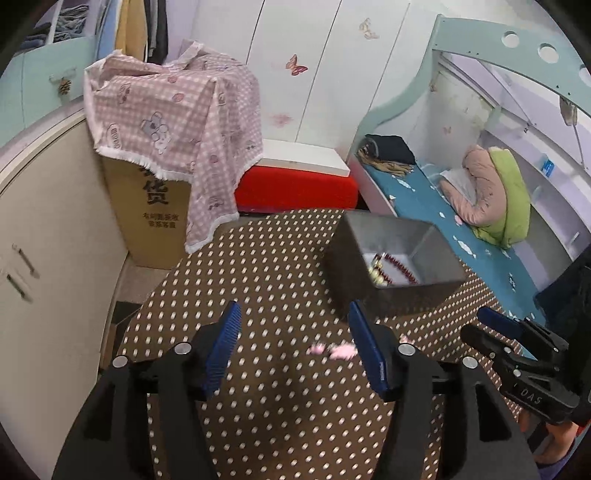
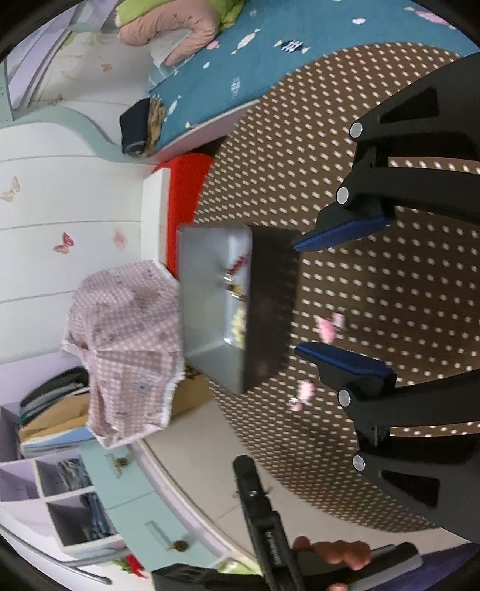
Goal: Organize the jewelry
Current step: 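Withdraw both tools from the box toward the pink charms, then grasp the pink bear charm with the right tool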
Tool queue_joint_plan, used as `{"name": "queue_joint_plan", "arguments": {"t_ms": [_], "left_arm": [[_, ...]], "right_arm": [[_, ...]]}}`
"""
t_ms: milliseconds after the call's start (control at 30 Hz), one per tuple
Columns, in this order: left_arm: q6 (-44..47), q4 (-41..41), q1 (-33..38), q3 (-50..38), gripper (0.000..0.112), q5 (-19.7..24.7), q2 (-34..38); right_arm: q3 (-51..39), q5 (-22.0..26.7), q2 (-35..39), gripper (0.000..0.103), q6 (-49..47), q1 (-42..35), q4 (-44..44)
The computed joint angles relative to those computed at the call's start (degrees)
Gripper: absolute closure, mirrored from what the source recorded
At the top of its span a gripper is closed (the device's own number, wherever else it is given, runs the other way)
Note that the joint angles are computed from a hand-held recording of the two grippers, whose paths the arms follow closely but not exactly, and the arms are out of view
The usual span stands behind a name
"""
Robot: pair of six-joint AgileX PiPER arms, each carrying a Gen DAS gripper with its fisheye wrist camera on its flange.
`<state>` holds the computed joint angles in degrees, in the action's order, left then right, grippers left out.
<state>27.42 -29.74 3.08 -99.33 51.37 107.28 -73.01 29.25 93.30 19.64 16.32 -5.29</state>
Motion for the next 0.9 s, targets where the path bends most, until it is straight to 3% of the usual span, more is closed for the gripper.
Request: {"name": "queue_joint_plan", "arguments": {"t_ms": [133,600,767,900], "left_arm": [[2.1,-0.6,0.6,5.7,0.048,-2.7,-2.1],[6.2,-4.6,1.5,13.8,0.048,-3.6,-3.5],[6.3,-4.6,1.0,14.4,0.048,-3.6,-3.9],[6.2,-4.6,0.6,14.1,0.048,-3.5,-3.5]], "right_arm": [[1.2,0.1,1.9,0.052,1.1,1.7,-1.2],[-4.2,1.3,9.6,0.053,2.0,5.1,-4.4],[-5.3,2.2,10.3,0.083,0.0,4.8,-3.2],[-4.8,2.1,9.8,0.086,-0.7,4.4,-2.7]]}}
